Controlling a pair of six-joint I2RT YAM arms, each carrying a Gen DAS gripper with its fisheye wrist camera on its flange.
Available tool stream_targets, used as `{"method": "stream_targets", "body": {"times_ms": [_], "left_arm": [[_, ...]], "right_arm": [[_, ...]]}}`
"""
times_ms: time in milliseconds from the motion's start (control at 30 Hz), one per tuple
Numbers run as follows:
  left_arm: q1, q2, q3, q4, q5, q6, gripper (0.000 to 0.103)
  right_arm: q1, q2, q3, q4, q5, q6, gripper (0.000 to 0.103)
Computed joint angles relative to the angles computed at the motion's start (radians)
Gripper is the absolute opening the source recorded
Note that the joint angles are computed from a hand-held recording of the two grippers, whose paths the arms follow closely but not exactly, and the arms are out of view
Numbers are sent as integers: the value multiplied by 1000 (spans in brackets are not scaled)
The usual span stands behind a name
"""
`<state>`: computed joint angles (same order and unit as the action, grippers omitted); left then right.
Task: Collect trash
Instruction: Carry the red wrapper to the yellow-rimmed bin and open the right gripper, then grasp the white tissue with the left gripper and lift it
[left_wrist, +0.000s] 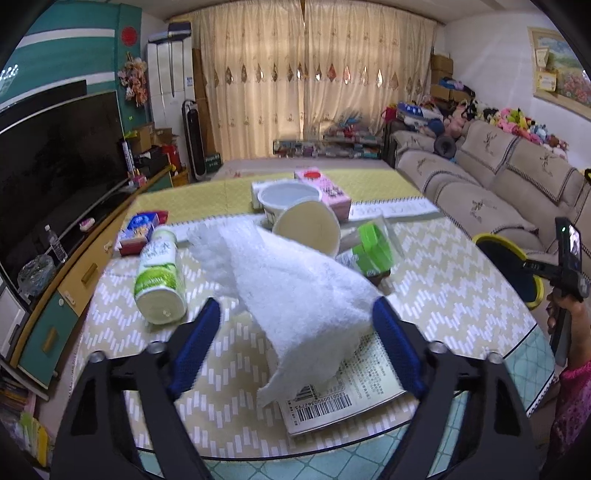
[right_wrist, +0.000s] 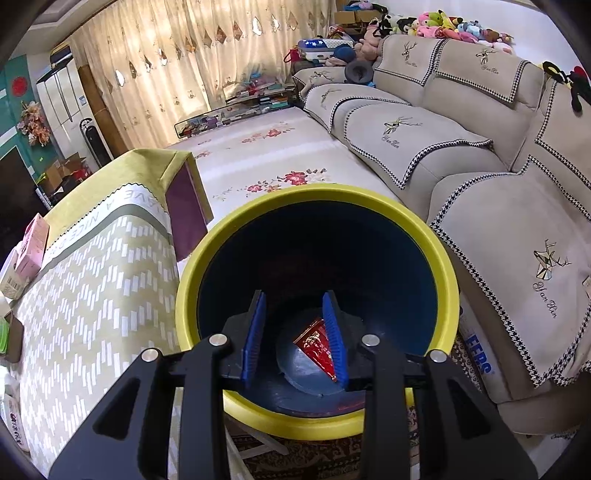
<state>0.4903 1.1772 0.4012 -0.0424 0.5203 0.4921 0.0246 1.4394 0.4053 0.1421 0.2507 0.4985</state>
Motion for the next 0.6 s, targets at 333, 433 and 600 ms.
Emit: {"method": "stream_targets", "body": {"times_ms": [333,433,600], "left_arm": [[2,-9,97,-168,59,43,24],[-9,-28,191,-287,92,75,24],[-52,13,405,-472,105,114,25]], "right_arm": [[-20,-13,-16,13,-30,-6,31],[-18,-12,-19,22,-31,-6,31],[-20,-44,-39,27,-35,-6,31]]}}
